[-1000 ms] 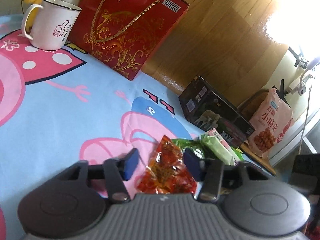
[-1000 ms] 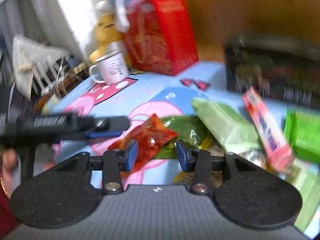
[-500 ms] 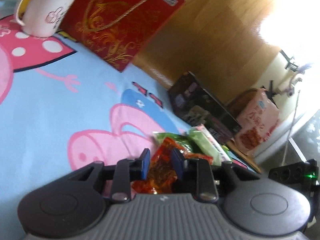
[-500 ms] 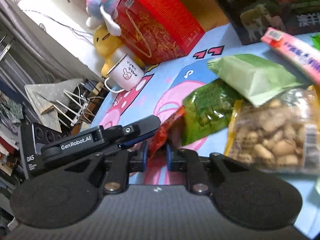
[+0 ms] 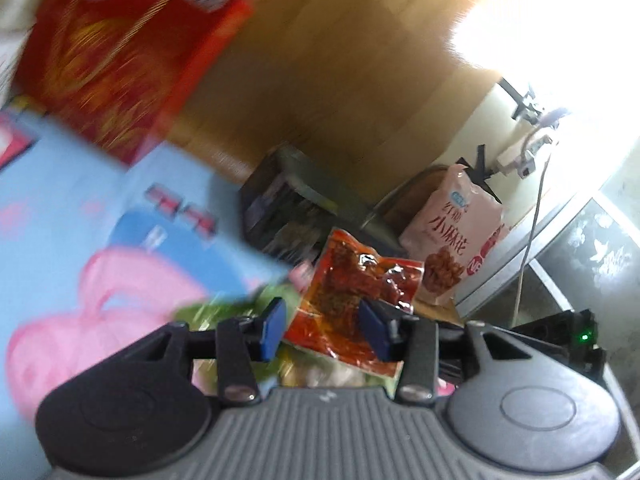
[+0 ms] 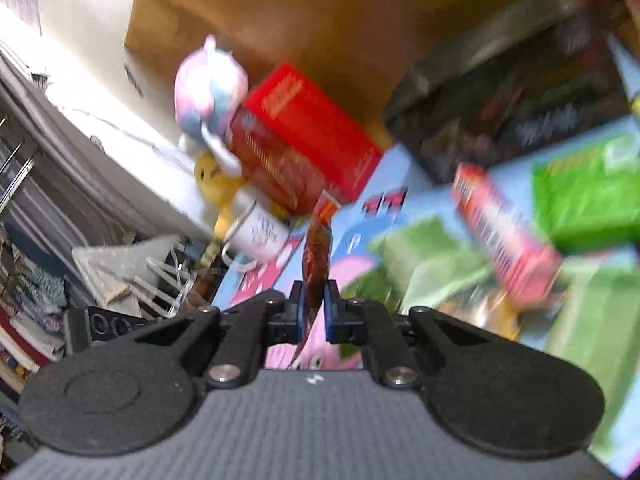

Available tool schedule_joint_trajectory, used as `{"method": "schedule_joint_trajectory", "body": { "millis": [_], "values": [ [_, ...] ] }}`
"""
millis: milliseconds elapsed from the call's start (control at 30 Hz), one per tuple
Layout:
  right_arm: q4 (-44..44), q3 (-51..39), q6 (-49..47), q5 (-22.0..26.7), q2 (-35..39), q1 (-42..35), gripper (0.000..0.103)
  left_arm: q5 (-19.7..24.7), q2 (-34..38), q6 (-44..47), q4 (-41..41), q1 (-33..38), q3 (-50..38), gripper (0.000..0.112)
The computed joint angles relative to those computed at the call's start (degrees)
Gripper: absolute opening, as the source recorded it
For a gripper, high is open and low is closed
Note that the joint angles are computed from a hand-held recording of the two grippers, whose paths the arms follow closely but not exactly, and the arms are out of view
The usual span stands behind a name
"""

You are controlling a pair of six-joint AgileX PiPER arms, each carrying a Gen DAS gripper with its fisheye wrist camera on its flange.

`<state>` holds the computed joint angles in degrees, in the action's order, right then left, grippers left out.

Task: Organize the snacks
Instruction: 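Drop the red packet into the black tin box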

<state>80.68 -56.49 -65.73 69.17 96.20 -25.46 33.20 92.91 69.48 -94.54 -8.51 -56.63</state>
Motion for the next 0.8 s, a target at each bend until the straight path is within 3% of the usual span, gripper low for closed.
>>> {"method": "schedule_joint_trajectory", "body": {
  "millis": [133,333,433,500,633,700,800],
  "values": [
    [1.98,-6.57,1.03,-2.62,1.89,-2.59,0.012,-7.44,6.00,-4.59,4.37,-6.72,-13.16,0.041],
    [2.51,-19.46,4.83,-13.09,8.56,-1.92,0.012,-18.50,17.71,-15.83,15.65,-14.16,-30.68,0.041],
    [-1.56,-26.35,8.30,-18.22,12.72,-0.12,0.012,-17.24,20.68,-12.14,9.47,-13.93,-32.05,0.041],
    [-6.00,-29.01,9.99,-22.28,14.17,1.87,0.012,-16.99,21.36,-12.50,11.94,-13.43,-31.87,0.041],
    [-14.01,-28.70,8.21,-31.97,14.49,6.31,0.018,-16.24,21.12,-6.50,7.38,-11.91,-29.85,0.041],
    [-13.25,-25.90,4.23,-35.86,13.24,7.30,0.036,-16.18,20.71,-3.89,4.49,-11.58,-28.96,0.041],
    [-0.97,-17.98,-9.43,-40.79,8.66,6.43,0.043,-15.63,20.38,-5.47,7.14,-11.93,-29.01,0.041]
  ]
}}
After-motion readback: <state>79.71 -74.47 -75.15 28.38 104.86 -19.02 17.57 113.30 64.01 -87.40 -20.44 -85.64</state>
